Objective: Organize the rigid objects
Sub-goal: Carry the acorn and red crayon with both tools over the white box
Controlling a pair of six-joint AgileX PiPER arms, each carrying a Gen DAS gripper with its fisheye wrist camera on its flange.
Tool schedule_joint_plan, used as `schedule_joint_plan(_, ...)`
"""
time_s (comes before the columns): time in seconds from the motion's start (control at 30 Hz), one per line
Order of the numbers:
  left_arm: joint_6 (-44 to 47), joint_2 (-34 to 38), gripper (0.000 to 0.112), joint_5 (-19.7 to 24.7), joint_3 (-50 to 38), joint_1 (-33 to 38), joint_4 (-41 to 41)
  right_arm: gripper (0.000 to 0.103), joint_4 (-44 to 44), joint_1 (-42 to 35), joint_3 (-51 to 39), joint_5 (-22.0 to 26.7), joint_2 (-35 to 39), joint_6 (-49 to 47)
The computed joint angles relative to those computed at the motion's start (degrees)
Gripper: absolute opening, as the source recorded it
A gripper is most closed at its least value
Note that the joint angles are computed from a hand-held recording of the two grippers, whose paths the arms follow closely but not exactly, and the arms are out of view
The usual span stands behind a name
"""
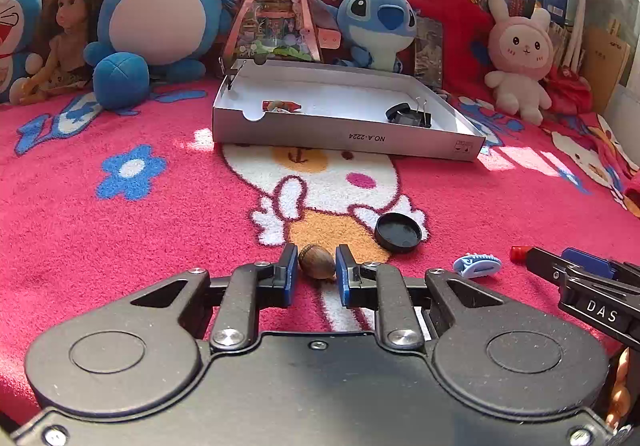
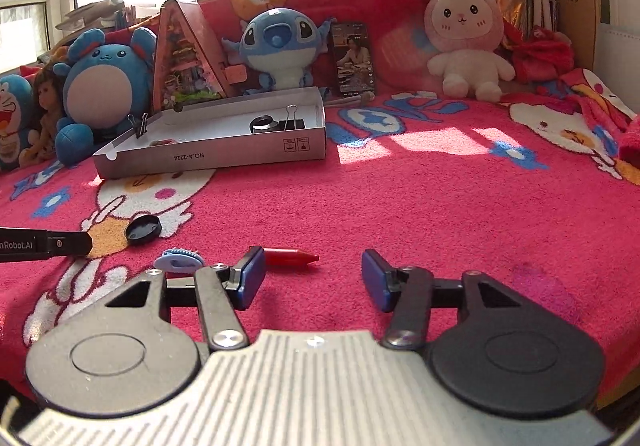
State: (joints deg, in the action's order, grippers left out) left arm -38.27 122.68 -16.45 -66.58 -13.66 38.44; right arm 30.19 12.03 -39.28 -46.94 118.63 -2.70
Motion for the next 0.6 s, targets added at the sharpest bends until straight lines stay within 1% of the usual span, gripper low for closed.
schedule_joint_plan(0.17,3.0,0.1,0.020,-0.7,0.4,0.0,-2.8,0.073,9.9,4.7,-4.6,-0.5,3.1,-4.9)
schedule_joint_plan(0.27,3.6,0.2,0.020,-0.9,0.5,0.0,-3.3,0.073,12.9,5.7,-6.8,-0.6,4.5,-7.0)
schedule_joint_plan(0.37,5.1,0.3,0.020,-1.5,0.9,0.0,-5.0,0.073,14.1,6.2,-8.0,-1.3,5.6,-7.9)
schedule_joint_plan(0.4,5.7,0.3,0.020,-1.7,1.0,-0.1,-5.6,0.072,14.0,6.3,-8.0,-1.7,5.8,-7.9)
schedule_joint_plan(0.43,7.3,0.4,0.020,-2.1,1.4,-0.1,-7.4,0.069,14.1,6.4,-8.1,-2.1,6.0,-8.0)
schedule_joint_plan(0.5,13.0,0.5,0.019,-3.3,2.3,-0.8,-13.7,0.062,13.8,6.6,-8.0,-2.8,6.4,-7.9)
schedule_joint_plan(0.6,24.2,0.8,0.019,-5.7,4.2,-2.3,-24.0,0.053,13.8,6.7,-7.9,-3.5,6.6,-7.7)
